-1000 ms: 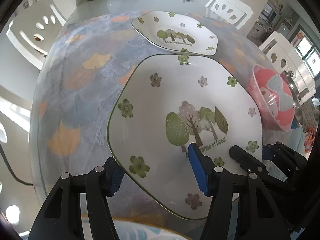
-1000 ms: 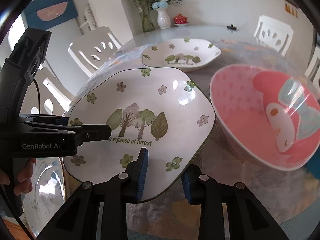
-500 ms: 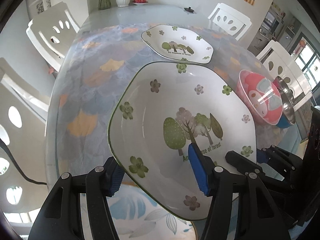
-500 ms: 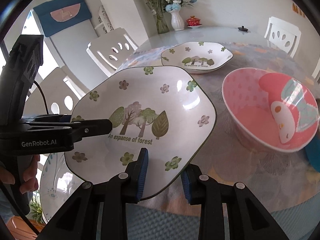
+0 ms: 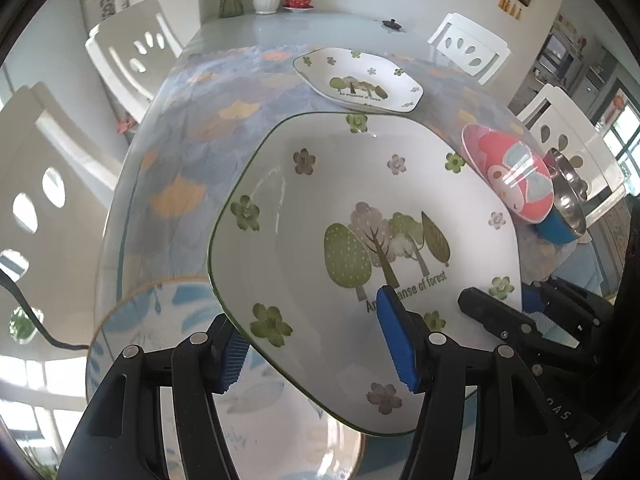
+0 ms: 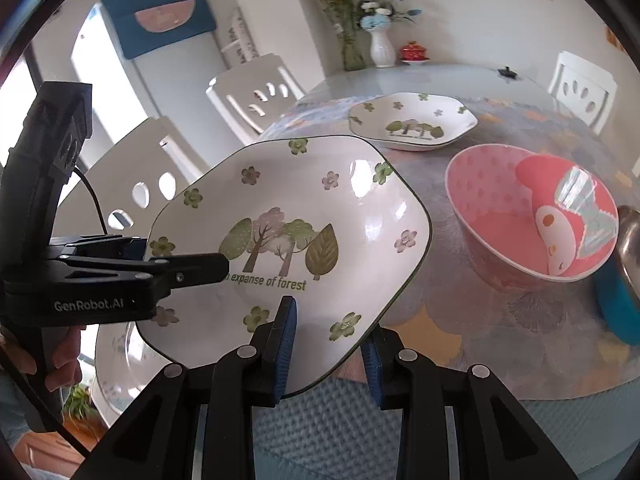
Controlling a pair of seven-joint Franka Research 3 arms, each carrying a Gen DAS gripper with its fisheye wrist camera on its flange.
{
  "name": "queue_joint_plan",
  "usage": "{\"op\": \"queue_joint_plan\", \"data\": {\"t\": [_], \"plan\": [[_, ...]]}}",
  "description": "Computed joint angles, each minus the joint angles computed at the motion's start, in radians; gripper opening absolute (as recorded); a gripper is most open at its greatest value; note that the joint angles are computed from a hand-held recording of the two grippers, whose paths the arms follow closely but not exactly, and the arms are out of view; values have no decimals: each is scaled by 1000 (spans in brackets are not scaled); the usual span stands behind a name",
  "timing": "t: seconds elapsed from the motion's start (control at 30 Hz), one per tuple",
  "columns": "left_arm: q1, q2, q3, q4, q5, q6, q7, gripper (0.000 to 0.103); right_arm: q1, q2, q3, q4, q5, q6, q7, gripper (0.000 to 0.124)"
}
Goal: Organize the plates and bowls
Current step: 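Lift the forest-print plate and lower it onto the blue-leaf plate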
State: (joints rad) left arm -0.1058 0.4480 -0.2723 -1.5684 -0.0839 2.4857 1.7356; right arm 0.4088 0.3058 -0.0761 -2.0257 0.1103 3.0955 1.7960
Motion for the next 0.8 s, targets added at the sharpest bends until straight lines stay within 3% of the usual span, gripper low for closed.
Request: {"op": "queue_joint_plan", "data": {"t": [0.2, 0.3, 0.57, 0.63, 0.8], "plan": [[1, -94, 8, -144, -20, 71, -82, 57, -68, -5, 86, 3, 44, -13, -118, 29], [5, -138, 15, -207, -28, 102, -119, 57, -140, 8, 183, 22, 124, -20, -221, 29], [12, -218, 54, -322, 3, 102, -216, 57, -141, 39, 234, 68, 213, -39, -385, 29], [35, -236, 48, -354, -53, 110, -214, 56, -162, 45, 271, 78, 246, -38, -441, 29], [50, -263, 51, -404, -113, 120, -210, 56, -73, 59, 196, 92, 202, -51, -443, 29]]}}
